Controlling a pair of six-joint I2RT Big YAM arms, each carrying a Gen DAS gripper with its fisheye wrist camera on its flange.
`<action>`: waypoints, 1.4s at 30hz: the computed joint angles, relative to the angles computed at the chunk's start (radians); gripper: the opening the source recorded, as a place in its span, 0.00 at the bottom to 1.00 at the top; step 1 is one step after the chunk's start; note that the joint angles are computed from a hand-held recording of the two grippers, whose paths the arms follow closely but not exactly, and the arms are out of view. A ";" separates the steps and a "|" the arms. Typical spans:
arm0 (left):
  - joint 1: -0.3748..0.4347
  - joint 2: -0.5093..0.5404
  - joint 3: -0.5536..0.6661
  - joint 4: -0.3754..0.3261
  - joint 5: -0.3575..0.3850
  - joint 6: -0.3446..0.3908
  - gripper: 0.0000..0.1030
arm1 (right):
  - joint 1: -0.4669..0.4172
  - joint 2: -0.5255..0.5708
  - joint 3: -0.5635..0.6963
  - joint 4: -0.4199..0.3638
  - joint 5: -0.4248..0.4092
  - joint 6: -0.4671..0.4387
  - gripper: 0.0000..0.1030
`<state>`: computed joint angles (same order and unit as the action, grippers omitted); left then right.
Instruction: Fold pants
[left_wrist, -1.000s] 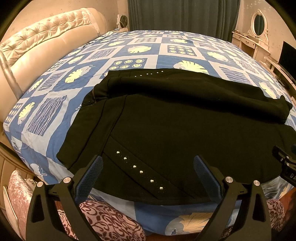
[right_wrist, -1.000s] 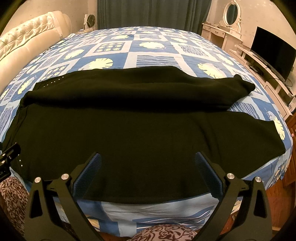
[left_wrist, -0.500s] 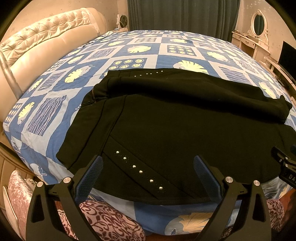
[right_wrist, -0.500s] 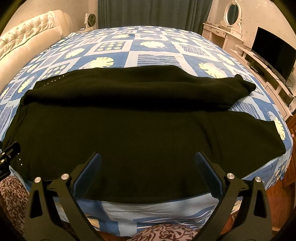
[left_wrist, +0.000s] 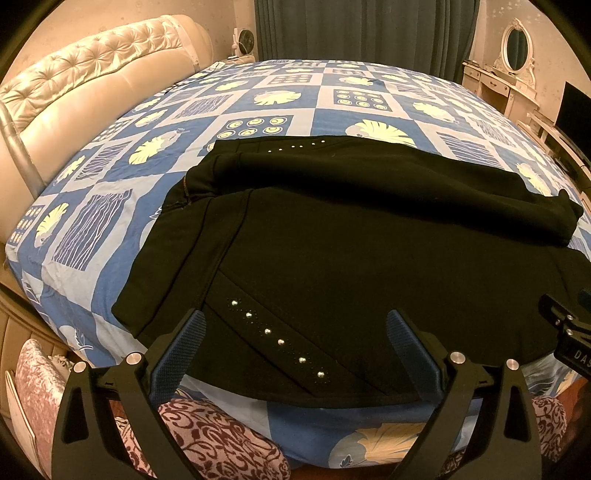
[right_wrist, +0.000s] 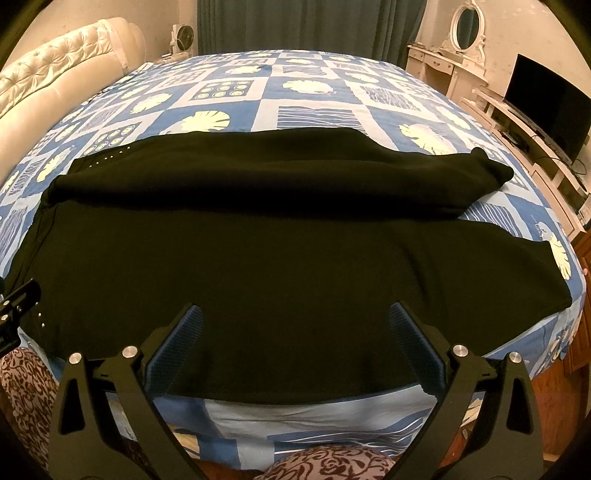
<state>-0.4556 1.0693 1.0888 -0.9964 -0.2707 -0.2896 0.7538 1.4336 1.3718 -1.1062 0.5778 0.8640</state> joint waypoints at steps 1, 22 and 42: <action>-0.001 0.000 0.000 0.000 0.000 0.000 0.95 | -0.001 -0.001 0.000 0.000 0.000 0.000 0.98; 0.443 0.234 0.293 -0.100 0.634 0.251 0.95 | -0.140 -0.083 -0.035 0.298 -0.384 -0.268 0.98; 0.576 0.898 0.919 -0.273 0.881 0.530 0.95 | -0.456 0.286 0.386 0.219 -0.929 -0.661 0.98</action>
